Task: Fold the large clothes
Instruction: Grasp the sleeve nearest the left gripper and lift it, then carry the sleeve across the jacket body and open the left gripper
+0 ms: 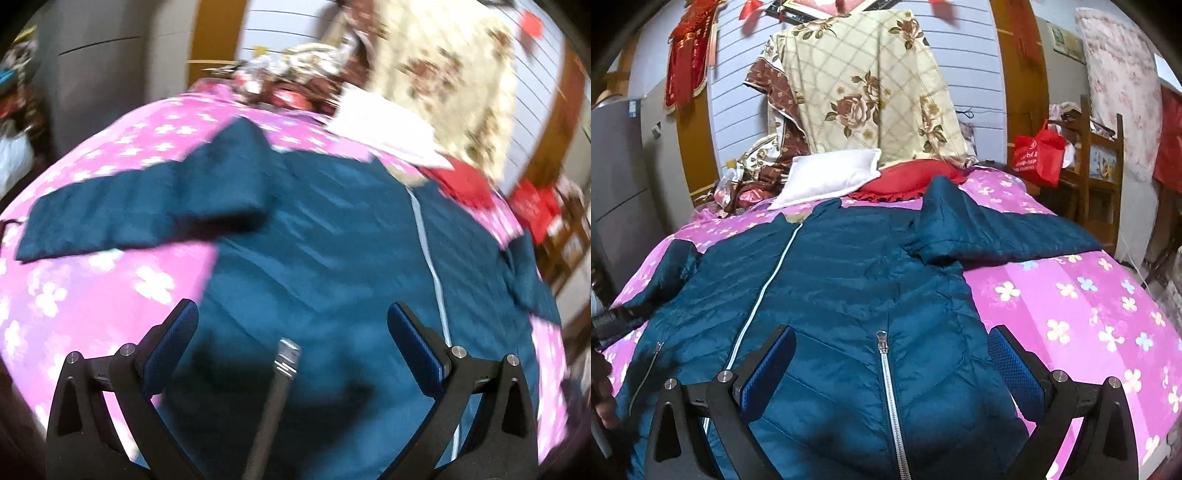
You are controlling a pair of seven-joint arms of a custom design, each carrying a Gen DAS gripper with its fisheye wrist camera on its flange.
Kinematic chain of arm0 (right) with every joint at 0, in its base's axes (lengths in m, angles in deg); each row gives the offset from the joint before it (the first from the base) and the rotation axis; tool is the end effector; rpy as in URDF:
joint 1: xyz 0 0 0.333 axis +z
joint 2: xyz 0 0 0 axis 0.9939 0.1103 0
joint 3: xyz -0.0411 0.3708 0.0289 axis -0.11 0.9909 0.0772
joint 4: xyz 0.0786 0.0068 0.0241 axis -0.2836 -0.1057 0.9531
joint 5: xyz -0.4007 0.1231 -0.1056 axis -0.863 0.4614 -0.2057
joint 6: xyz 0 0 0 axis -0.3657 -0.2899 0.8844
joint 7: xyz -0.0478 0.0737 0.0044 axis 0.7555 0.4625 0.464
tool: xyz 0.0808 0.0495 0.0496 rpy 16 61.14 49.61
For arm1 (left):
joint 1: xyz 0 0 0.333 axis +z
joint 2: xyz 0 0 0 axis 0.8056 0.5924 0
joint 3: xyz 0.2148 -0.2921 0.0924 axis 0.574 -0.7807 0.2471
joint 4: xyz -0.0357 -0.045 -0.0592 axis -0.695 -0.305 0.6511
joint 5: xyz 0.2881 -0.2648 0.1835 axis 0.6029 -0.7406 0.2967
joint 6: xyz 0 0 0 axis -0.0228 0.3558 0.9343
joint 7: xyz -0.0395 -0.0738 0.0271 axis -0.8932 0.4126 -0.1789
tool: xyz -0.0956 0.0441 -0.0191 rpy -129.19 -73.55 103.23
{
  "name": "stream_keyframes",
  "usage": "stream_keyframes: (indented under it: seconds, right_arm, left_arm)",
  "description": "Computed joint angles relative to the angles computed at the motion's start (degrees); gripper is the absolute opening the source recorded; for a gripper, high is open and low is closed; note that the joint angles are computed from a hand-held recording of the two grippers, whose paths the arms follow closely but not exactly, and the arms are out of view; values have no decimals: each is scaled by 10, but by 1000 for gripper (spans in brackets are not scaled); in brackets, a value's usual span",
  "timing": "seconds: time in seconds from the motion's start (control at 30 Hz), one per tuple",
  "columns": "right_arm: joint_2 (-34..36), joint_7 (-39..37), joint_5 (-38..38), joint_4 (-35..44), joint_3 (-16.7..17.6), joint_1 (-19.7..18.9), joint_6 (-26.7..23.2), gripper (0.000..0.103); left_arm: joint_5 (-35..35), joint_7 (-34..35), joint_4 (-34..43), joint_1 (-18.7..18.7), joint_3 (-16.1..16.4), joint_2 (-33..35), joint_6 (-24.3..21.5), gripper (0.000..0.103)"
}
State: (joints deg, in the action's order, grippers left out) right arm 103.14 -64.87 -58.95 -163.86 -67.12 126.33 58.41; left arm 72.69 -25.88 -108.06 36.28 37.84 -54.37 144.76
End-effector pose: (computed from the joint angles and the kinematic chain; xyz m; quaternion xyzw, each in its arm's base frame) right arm 0.4981 0.4724 0.4106 -0.4136 0.7646 -0.4117 0.2735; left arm 0.6870 -0.2843 0.4608 -0.6385 0.6636 -0.3502 0.1713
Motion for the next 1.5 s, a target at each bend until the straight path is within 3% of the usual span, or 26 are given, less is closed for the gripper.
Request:
stream_keyframes:
  seconds: [0.07,0.17,0.33,0.43,0.5,0.57,0.73,0.8,0.83,0.87,0.9,0.93,0.97,1.03,1.1,1.17,1.33,1.5]
  right_arm:
    - [4,-15,1,5,1,0,2,103]
    - [7,-26,-2,9,-1,2,6,103]
    - [1,-8,-11,0,-3,2,18,103]
    - [-5,9,-12,-9,-2,-2,25,103]
    - [-4,9,-9,-8,-1,-5,27,103]
    - [-1,1,-4,-3,0,-6,27,103]
    - [8,-20,9,9,-2,-4,21,103]
    - [10,-24,13,12,-4,-4,22,103]
    - [10,-24,14,12,-5,-3,22,103]
    - [10,-23,14,11,-5,-3,22,103]
    - [9,-20,15,10,-6,-2,22,103]
    - [9,-19,14,10,-6,-2,22,103]
    - [8,-17,14,9,-7,-2,22,103]
    - [8,-16,15,8,-7,-2,23,103]
    - [5,-14,13,6,-7,-1,23,103]
    - [4,-13,10,4,-6,2,12,103]
    - [1,-49,53,6,-1,-5,-15,103]
    - [-8,-51,58,-3,-2,-12,-13,103]
  left_arm:
    - [-5,-8,17,13,14,1,-15,103]
    - [10,-51,55,25,59,18,-52,103]
    - [70,-124,167,57,119,95,-202,103]
    - [85,-137,217,88,116,134,-260,103]
    - [46,-91,260,132,72,166,-303,103]
    - [26,-64,278,150,52,184,-318,103]
    - [45,-45,275,139,54,191,-283,103]
    - [46,-34,272,138,52,192,-267,98]
    - [48,-29,266,137,53,190,-250,86]
    - [55,-23,250,134,54,182,-225,64]
    - [54,-12,255,134,51,186,-217,50]
    - [51,5,253,135,44,185,-207,21]
    - [61,5,248,124,54,182,-204,13]
    - [90,-42,231,95,93,167,-196,10]
    - [117,-132,214,72,138,150,-199,10]
    - [149,-182,209,67,158,136,-214,10]
    - [179,-167,213,92,120,104,-221,10]
    - [135,-96,209,113,51,82,-162,10]
